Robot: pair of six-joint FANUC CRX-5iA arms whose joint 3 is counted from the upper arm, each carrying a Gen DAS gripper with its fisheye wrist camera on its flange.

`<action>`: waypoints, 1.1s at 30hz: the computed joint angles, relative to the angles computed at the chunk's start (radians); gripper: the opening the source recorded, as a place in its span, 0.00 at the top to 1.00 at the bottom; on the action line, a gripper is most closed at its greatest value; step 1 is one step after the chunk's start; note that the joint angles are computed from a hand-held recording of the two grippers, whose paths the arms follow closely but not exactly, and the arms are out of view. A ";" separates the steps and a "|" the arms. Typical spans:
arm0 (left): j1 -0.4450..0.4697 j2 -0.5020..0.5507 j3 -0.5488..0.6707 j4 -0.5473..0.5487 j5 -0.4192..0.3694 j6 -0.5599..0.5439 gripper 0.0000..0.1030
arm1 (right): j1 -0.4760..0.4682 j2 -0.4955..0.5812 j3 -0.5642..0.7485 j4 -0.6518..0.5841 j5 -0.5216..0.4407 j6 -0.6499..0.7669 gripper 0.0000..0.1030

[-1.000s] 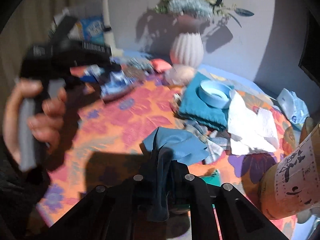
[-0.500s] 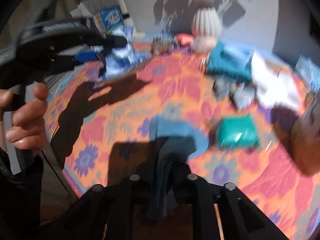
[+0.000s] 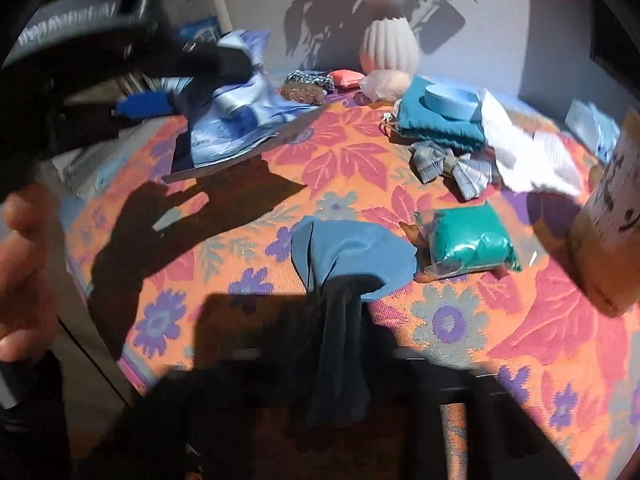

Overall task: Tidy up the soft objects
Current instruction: 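Carry the Dafi bag and dark blue cloth into the glass bowl, open both tools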

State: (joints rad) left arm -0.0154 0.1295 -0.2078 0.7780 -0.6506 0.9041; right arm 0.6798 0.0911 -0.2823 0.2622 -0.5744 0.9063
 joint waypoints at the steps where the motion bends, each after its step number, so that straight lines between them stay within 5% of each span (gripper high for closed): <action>1: -0.005 -0.007 -0.008 0.012 0.002 -0.018 0.54 | -0.003 -0.005 0.000 -0.013 0.003 0.005 0.89; 8: -0.060 -0.039 -0.039 0.089 -0.002 -0.119 0.54 | -0.071 -0.115 -0.026 -0.112 -0.037 -0.010 0.90; 24: -0.298 -0.029 -0.008 0.167 -0.069 -0.257 0.54 | -0.244 -0.470 -0.258 0.108 -0.109 -0.358 0.90; 27: -0.317 -0.013 0.014 0.146 -0.073 -0.240 0.54 | -0.303 -0.470 -0.223 -0.064 -0.108 -0.155 0.90; 28: -0.321 -0.009 0.018 0.138 -0.071 -0.230 0.54 | -0.322 -0.461 -0.200 -0.150 -0.121 -0.067 0.86; 30: -0.323 -0.002 0.028 0.126 -0.069 -0.209 0.54 | -0.338 -0.429 -0.162 -0.267 -0.172 0.059 0.52; 31: -0.323 0.001 0.032 0.122 -0.070 -0.202 0.54 | -0.317 -0.405 -0.160 -0.252 -0.191 0.056 0.21; 33: -0.323 0.000 0.031 0.111 -0.066 -0.191 0.54 | -0.270 -0.396 -0.200 -0.183 -0.150 0.016 0.16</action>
